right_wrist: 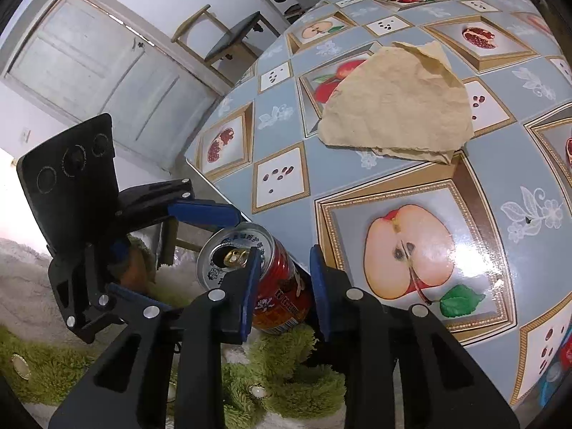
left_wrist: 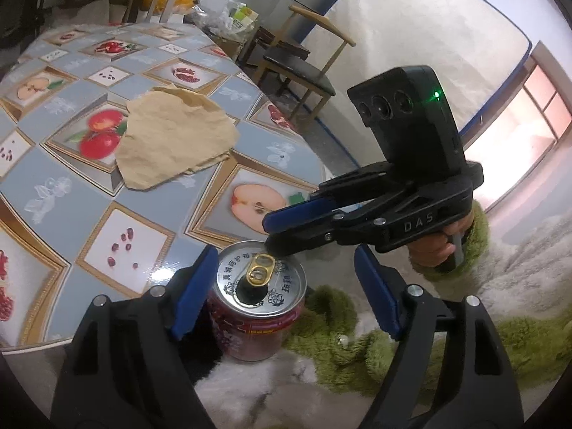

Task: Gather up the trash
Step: 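Hold the red can below the table edge with the left tool, then grasp the tan napkin with the right tool while the left tool holds the red can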

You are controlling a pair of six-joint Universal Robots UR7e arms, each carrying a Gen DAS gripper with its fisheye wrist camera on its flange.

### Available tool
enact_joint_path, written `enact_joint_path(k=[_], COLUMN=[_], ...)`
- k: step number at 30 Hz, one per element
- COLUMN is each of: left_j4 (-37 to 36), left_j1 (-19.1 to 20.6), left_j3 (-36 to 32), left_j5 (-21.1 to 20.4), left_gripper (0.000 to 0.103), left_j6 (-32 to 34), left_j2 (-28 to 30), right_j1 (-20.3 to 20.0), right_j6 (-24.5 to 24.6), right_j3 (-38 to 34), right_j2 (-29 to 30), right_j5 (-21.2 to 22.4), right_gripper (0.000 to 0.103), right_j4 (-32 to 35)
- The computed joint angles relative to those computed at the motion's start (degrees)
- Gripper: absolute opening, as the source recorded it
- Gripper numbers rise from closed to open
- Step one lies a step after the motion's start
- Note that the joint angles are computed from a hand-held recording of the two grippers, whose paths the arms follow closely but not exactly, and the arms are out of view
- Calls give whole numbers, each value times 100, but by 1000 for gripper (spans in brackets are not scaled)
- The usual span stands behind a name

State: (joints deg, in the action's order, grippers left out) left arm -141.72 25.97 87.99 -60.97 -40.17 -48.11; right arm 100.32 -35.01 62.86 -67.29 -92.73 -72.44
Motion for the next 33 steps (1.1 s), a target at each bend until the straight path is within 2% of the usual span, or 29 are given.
enact_joint_path(k=[5, 8, 10, 14, 18, 25, 33], left_j4=[681, 931, 830, 1494, 1396, 1492, 1182], left_j1=[-49, -130, -127, -55, 39, 144, 123], left_j3=[-283, -356, -306, -439, -421, -517, -316], left_j5=[179, 463, 414, 355, 55, -121, -91], left_gripper=[77, 82, 83, 83, 83, 63, 63], left_j6=[71, -19, 7, -316, -302, -467, -510], left_j2=[97, 110, 85, 131, 171, 294, 199], right_j1=[13, 47, 26, -7, -56, -104, -104], right_j6=[-25, -56, -17, 45, 128, 269, 392], right_j3=[15, 78, 47, 33, 8, 27, 52], right_j2=[19, -11, 6, 7, 15, 8, -17], right_j5=[23, -91, -43, -14, 50, 148, 215], right_gripper=[28, 28, 28, 28, 28, 28, 28], right_j4=[-9, -99, -47, -48, -21, -26, -41])
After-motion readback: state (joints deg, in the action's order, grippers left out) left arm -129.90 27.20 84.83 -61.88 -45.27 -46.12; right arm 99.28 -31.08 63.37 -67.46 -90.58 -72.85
